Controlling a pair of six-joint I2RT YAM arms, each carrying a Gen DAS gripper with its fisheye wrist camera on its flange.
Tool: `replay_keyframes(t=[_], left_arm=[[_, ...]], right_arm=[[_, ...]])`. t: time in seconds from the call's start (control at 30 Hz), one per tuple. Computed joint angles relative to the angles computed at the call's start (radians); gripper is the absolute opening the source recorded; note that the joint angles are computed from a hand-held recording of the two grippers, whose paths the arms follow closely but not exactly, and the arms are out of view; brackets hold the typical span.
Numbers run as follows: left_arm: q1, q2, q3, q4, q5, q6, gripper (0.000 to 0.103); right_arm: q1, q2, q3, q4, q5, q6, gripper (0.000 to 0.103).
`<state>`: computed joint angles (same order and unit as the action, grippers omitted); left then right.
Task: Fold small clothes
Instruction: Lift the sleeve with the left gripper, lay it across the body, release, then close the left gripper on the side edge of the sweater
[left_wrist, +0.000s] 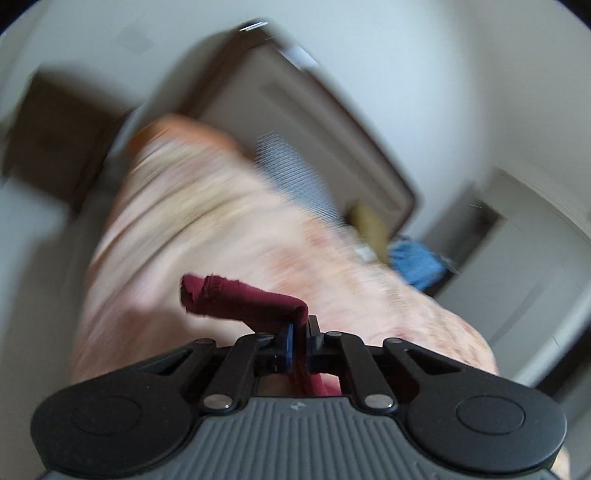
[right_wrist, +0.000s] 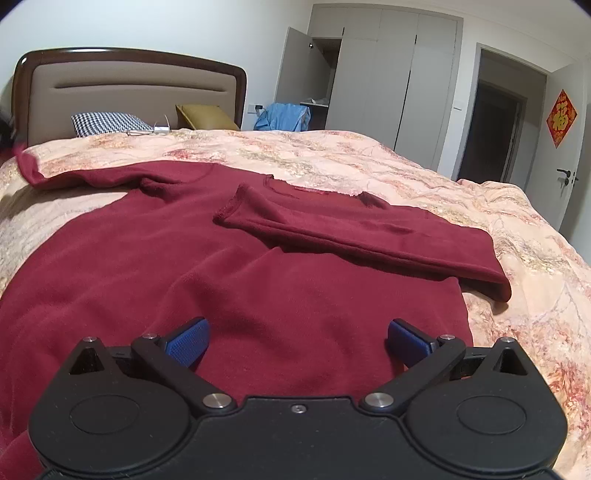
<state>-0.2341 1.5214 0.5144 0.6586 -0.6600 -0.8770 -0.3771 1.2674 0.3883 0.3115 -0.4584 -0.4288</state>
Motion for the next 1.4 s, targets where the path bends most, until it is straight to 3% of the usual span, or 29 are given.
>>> replay_keyframes(t=[0.17, 0.33, 0.53, 0.73, 0.93, 1.0, 1.03, 1.07, 1.23, 1.3, 1.4], left_arm=[[-0.089, 0.021, 0.170, 0.108, 0.061, 0.436, 0.006], [-0.228, 0.137, 0.431, 0.044, 0.199, 0.677, 0.006], [-0.387, 0.403, 0.775, -0.127, 0.333, 0.794, 0.006], [-0.448, 0.693, 1.085, -0.415, 0.452, 0.735, 0.006], [-0.439, 0.736, 1.035, -0.441, 0.549, 0.707, 0.009], [-0.428, 0.706, 1.000, -0.444, 0.574, 0.707, 0.027], [-0.424, 0.694, 0.976, -0.431, 0.578, 0.701, 0.053], [-0.435, 0.660, 0.942, -0.423, 0.560, 0.688, 0.069], [-0.420, 0.522, 0.786, -0.407, 0.538, 0.694, 0.079], [-0.414, 0.468, 0.714, -0.393, 0.499, 0.708, 0.088], [-0.405, 0.391, 0.605, -0.390, 0.386, 0.744, 0.090]], right_arm=[[-0.042, -0.026, -0.001, -0.006, -0.058, 0.024, 0.103], [-0.099, -0.070, 0.009, -0.038, -0.104, 0.025, 0.103], [-0.221, -0.072, 0.036, -0.072, -0.153, -0.044, 0.103], [-0.324, -0.004, 0.061, -0.089, -0.168, -0.063, 0.103], [-0.365, 0.039, 0.052, -0.078, -0.190, -0.062, 0.103], [-0.358, 0.039, 0.043, -0.061, -0.183, -0.052, 0.103], [-0.357, 0.037, 0.038, -0.054, -0.181, -0.049, 0.103], [-0.354, 0.033, 0.033, -0.050, -0.178, -0.046, 0.103], [-0.351, 0.026, 0.035, -0.051, -0.173, -0.040, 0.103], [-0.346, 0.023, 0.036, -0.050, -0.168, -0.036, 0.103], [-0.334, 0.017, 0.035, -0.037, -0.160, -0.034, 0.103]])
